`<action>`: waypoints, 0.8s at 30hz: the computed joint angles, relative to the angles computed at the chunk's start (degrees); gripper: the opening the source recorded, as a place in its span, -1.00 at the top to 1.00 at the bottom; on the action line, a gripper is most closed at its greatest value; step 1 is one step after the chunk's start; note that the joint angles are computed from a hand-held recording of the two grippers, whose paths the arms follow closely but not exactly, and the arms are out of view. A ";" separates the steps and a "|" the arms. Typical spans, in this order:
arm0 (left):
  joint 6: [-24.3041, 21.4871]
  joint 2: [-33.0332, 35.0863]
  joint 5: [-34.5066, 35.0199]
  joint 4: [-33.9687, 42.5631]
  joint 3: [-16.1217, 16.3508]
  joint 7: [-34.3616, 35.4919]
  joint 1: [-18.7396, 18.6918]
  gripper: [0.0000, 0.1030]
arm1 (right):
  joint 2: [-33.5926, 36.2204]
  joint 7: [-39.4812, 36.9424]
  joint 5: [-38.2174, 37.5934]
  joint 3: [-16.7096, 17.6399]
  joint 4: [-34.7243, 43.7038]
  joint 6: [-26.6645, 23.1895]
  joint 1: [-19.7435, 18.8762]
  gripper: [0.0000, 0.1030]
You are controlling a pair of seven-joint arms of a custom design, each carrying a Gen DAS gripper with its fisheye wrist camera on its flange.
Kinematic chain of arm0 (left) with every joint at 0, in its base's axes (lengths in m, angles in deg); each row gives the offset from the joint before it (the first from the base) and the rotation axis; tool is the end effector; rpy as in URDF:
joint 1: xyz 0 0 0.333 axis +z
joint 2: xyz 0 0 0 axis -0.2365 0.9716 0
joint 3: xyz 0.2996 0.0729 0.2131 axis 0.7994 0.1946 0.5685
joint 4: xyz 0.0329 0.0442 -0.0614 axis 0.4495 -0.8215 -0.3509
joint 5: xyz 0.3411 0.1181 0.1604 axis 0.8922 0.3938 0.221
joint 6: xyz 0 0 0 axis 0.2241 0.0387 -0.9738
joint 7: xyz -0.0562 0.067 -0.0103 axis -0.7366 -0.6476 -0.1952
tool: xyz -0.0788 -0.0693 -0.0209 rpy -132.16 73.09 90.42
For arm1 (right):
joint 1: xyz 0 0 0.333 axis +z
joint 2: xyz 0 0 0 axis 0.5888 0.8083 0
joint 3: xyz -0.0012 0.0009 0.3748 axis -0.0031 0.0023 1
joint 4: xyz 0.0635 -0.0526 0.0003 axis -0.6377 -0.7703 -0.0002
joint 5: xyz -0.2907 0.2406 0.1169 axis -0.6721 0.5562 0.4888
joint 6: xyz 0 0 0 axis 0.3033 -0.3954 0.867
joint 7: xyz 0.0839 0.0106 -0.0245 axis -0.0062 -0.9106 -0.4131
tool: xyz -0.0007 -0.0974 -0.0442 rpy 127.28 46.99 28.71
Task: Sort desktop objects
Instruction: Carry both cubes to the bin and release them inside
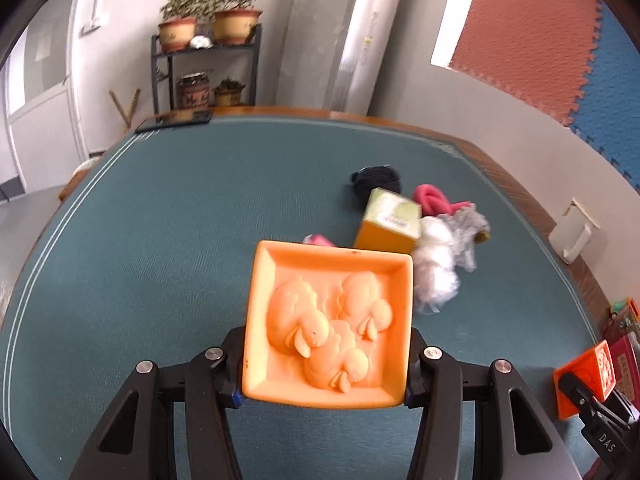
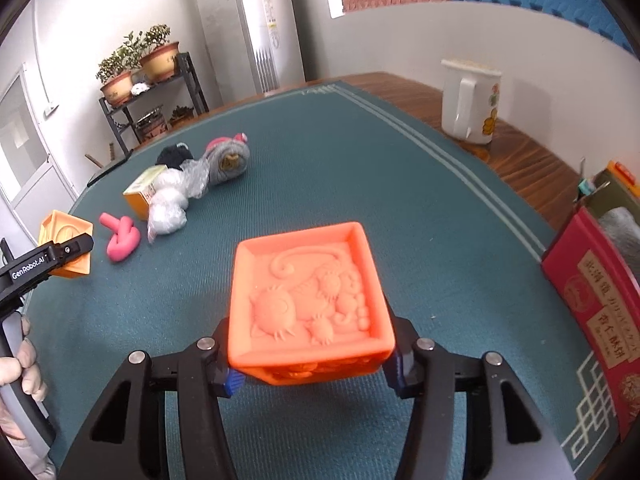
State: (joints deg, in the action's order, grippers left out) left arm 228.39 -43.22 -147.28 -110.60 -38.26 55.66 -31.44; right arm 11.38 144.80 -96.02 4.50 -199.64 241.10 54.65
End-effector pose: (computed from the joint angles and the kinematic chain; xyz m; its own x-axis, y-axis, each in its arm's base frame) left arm 0.4827 -0.1318 0.3744 0.3556 -0.9174 0.1788 -0.6093 -0.3726 -0.6999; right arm 0.5124 0.2073 0.3770 0.2856 -0.9490 -0.1339 -0.7062 -0.1139 -0.6988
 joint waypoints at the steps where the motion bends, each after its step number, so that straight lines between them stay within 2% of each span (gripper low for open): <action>1: 0.43 -0.03 0.07 0.13 -0.16 0.38 -0.32 -0.06 | -0.38 -0.96 1.35 -1.38 -0.52 0.72 1.49 -0.12; 4: 1.04 -0.07 -0.35 0.88 -0.66 2.11 -1.05 -0.06 | -2.10 -0.94 2.27 -1.25 -2.66 3.54 0.50 -0.12; 8: 0.48 -0.17 -0.88 1.99 -1.26 5.33 -1.79 -0.06 | -5.23 -5.60 9.61 -2.90 -6.36 7.30 1.25 -0.12; 13: -1.90 -0.67 1.81 1.76 -1.86 5.12 -3.02 -0.06 | -10.30 -16.85 24.17 -2.56 -11.55 12.02 -0.32 -0.12; 18: -1.52 0.34 0.06 3.59 -2.12 8.33 -5.20 -0.06 | -14.51 -27.68 39.08 0.06 -15.39 15.91 -5.57 -0.12; 20: -1.32 0.67 -0.99 4.28 -2.45 10.07 -5.74 -0.06 | -15.20 -29.94 42.69 1.16 -15.96 16.28 -7.89 -0.12; 24: -2.06 0.73 -1.51 4.95 -3.17 11.13 -6.09 -0.06 | -15.48 -31.16 45.66 1.15 -16.85 15.62 -12.05 -0.12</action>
